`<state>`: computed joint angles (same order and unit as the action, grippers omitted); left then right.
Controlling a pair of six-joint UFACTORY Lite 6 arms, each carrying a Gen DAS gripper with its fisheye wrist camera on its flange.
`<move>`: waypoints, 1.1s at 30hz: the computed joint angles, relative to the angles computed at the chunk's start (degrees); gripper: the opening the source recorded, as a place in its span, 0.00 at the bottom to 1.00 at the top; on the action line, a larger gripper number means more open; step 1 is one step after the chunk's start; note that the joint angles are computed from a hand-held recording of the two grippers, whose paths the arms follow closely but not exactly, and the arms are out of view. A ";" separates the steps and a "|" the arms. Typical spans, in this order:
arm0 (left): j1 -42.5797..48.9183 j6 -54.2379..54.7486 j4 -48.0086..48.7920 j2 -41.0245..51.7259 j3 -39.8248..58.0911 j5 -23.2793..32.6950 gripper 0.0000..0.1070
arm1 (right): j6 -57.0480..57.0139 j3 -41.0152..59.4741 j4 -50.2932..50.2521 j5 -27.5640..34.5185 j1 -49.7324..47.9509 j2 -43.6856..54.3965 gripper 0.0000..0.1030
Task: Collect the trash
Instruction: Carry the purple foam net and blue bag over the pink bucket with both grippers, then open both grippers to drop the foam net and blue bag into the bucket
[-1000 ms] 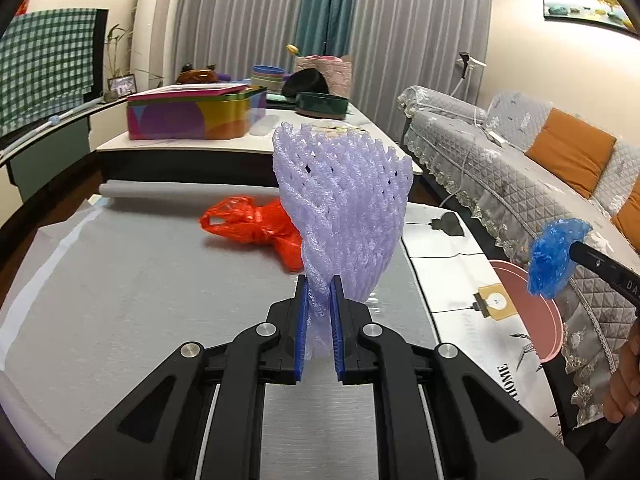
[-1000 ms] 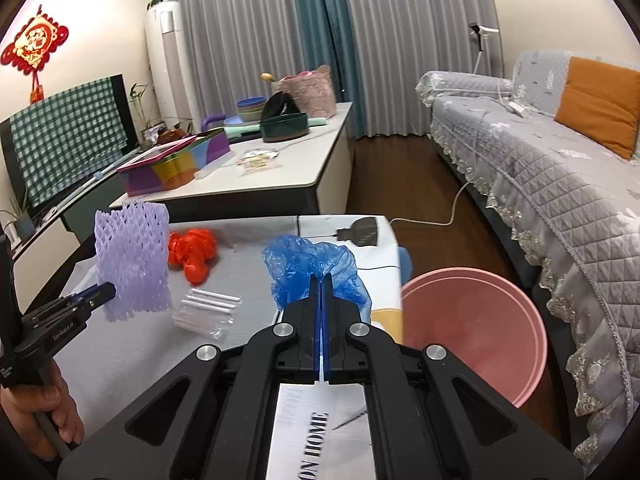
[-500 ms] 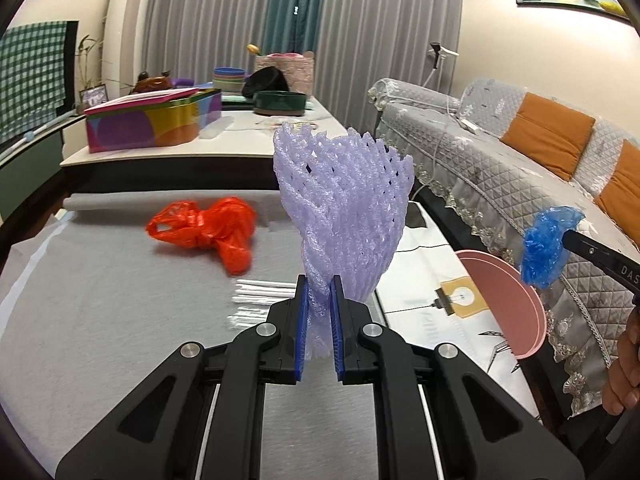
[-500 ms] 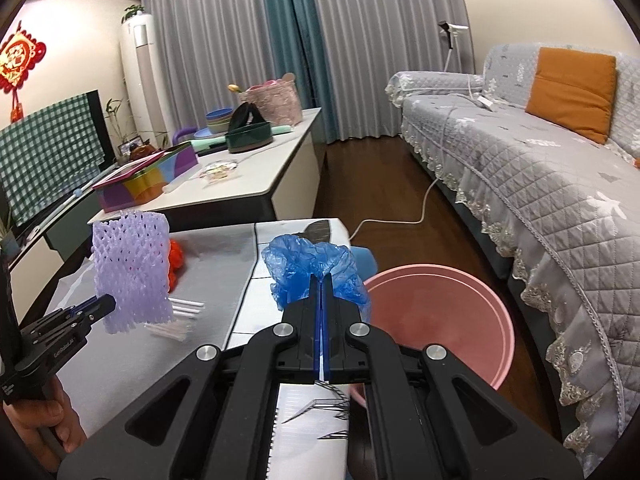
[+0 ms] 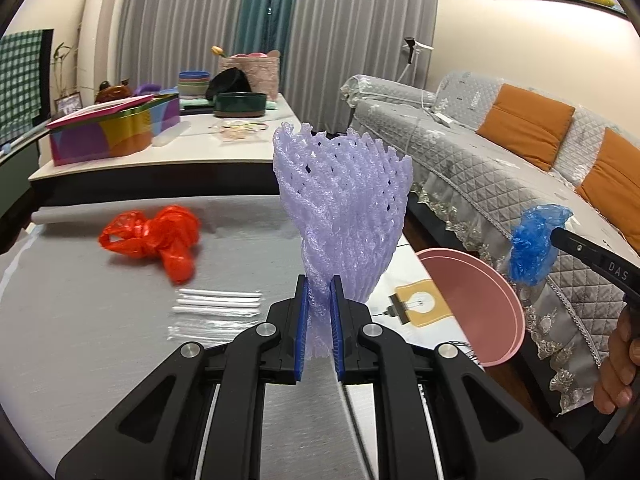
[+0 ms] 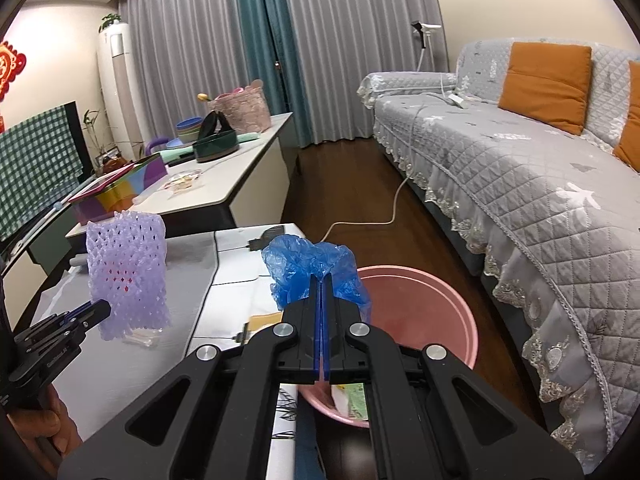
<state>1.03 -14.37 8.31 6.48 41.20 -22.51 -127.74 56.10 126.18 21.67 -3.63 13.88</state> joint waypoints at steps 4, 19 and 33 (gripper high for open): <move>-2.38 1.36 -2.11 1.90 2.11 0.32 0.10 | 0.51 1.13 -0.80 0.22 -1.90 1.24 0.01; -13.56 10.44 -14.04 11.46 12.83 2.15 0.10 | 1.38 6.55 -3.71 0.97 -8.01 7.47 0.01; -19.44 21.32 -24.62 29.32 35.55 8.81 0.10 | 7.61 15.62 -9.23 -0.48 -9.55 17.19 0.00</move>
